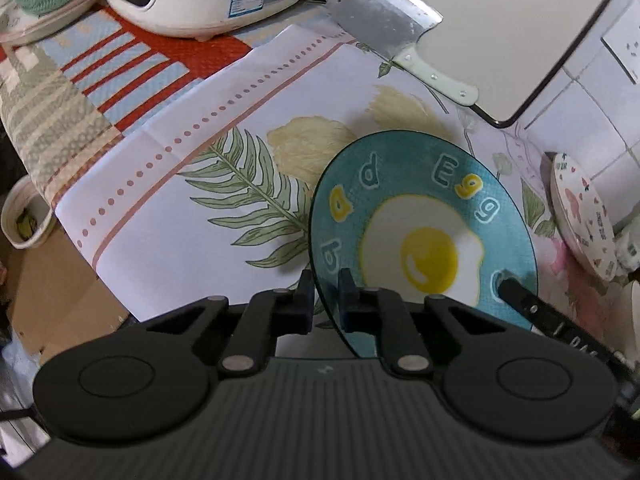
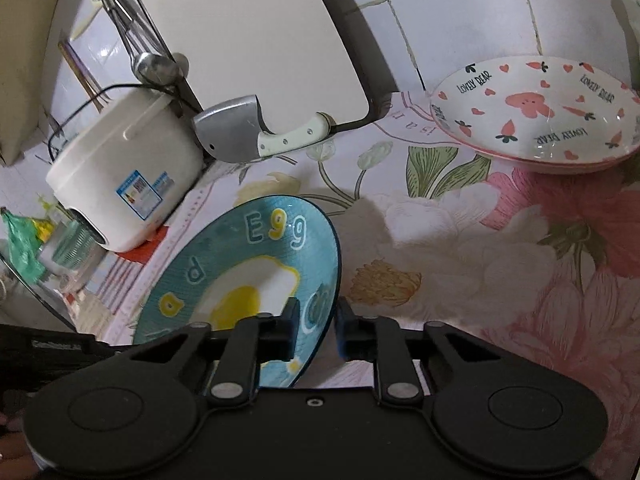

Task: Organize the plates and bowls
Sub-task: 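Grasp the blue Egg plate rim with the right gripper and lift it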

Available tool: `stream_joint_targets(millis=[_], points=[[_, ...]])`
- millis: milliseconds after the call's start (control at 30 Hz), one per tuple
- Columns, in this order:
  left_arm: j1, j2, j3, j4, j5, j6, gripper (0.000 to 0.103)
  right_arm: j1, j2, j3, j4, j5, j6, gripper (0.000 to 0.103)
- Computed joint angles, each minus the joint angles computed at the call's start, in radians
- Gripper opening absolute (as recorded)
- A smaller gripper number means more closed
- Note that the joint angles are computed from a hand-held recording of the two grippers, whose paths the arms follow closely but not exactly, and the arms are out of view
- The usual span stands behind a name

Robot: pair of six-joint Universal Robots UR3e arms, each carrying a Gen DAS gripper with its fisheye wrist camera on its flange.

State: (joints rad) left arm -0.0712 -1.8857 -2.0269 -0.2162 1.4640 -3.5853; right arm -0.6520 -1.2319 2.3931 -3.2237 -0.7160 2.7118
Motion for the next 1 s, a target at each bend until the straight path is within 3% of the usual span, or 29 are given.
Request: stream_joint_targets(millis=[133,233,433,833,1000], points=[[0.007,-0.024,0.019,-0.004,-0.013,-0.057,0.012,0.001,0.048,-0.021,-0.016,0.015,0.007,0.016],[-0.014,-0.034,0.014,0.025,0.016,-0.034,0.013,-0.005,0.101,-0.031,-0.070,0.044,0.033,0.016],[-0.032,-0.012,-0.013,0.041,0.036,0.023,0.014,-0.007,0.016,-0.036,0.062,0.025,0.013,0.015],[-0.106,0.104,0.026,-0.117,0.043,0.078,0.014,-0.170,-0.290,0.041,0.484,0.064,-0.245,0.016],[-0.140,0.185,0.041,-0.197,0.017,0.073,0.014,-0.308,-0.537,0.053,0.868,0.111,-0.430,0.017]])
